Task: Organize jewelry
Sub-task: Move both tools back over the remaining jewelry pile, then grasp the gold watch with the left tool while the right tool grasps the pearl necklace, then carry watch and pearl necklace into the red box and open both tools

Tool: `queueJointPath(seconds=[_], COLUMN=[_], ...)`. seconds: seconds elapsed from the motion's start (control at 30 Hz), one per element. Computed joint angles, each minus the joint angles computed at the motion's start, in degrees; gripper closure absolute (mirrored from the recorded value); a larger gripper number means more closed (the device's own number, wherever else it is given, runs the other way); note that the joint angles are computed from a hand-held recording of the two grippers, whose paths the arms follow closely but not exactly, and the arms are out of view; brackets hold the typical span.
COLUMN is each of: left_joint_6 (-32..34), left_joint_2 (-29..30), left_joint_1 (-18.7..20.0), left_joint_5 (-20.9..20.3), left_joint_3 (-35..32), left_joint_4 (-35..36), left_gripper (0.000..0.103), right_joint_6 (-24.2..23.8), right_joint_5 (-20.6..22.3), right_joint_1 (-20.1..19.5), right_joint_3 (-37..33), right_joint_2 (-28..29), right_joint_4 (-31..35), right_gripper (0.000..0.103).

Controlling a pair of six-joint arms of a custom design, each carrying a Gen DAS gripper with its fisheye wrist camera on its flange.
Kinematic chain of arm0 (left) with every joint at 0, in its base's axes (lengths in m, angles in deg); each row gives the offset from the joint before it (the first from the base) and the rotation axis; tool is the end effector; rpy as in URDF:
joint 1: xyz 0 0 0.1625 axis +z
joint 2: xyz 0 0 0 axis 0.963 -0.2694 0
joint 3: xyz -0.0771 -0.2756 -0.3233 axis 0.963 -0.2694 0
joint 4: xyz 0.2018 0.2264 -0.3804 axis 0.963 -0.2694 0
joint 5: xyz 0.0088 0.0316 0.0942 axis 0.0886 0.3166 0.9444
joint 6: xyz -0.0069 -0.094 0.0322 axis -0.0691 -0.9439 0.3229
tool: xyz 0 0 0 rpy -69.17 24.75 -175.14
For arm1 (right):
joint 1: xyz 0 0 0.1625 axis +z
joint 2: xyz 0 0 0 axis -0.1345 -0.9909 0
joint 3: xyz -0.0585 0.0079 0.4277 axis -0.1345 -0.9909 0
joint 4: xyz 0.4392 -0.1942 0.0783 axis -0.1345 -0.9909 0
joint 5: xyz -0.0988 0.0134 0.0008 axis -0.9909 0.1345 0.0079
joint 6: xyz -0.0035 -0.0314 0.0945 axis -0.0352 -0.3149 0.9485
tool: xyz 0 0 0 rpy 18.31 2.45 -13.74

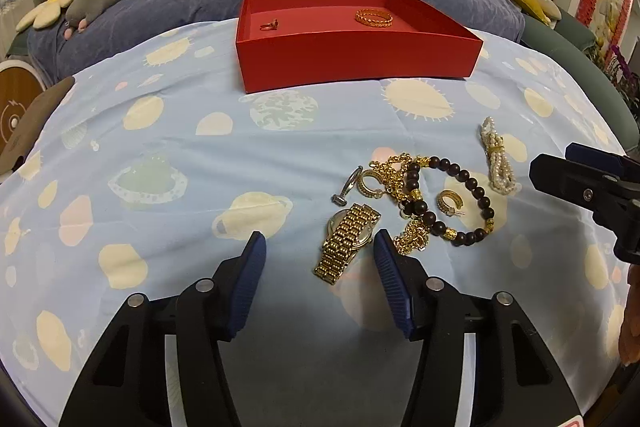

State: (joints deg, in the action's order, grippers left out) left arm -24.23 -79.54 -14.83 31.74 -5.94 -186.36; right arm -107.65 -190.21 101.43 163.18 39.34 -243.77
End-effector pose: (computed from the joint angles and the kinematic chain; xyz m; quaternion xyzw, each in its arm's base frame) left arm -0.2564 -0.8319 0.0510 0.2218 0.8914 -0.2425 0.3122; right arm 0.1400 -0.8382 0.2079 0.1310 -0.9002 0.2987 0.2885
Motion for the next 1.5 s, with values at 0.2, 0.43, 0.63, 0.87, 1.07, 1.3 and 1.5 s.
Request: queueJointPath(seconds=[0.2, 0.43, 0.63, 0.87, 1.07, 1.3, 1.5], left_joint_6=[-0.1, -1.1, -1.76, -3.1, -3.25, -3.97, -2.53], left_joint_2=[-0.57, -0.81, -1.48, -2.03, -2.03, -1.73, -0.32], left_joint_1=[0.36, 0.39, 0.33, 0.52, 0.49, 0.39, -0.06], left_joint_5=[-3.35, -4.13, -4.41, -4.58, -4.59, -4.31, -3.27], left_joint_3=[-0.01, -0.13, 0.05, 0.13, -0.28, -1.51, -4.6], left_joint_4=[0.57, 1.45, 0.93, 1.25, 1.0, 0.83, 0.18], left_gripper=[0.082, 0.082, 0.082, 0.082, 0.082, 0.082, 0.082], right_joint_6=[0.1, 1.39, 4.07, 3.76, 3.37, 2.61, 2.36], right_joint_5=[-0.52, -1.13, -0.01, -1.52, -1.73, -0.86, 1.62], right_joint_1=[-0.15, -0.7, -1.25, -1.29, -1.21, -0.81, -0.36], right_joint_3=[-1.22, -3.78, -5.99, -7.55, -7.86, -7.56, -7.99], right_joint_2=[0.89, 2.61, 3.53, 5.1, 5.35, 4.9, 4.15], right_joint_4=[0.63, 2.73, 5.57, 5.8, 5.71, 3.81, 2.78], right_gripper=[0.018, 0.019, 0.037, 0.062, 0.086, 0.089, 0.095])
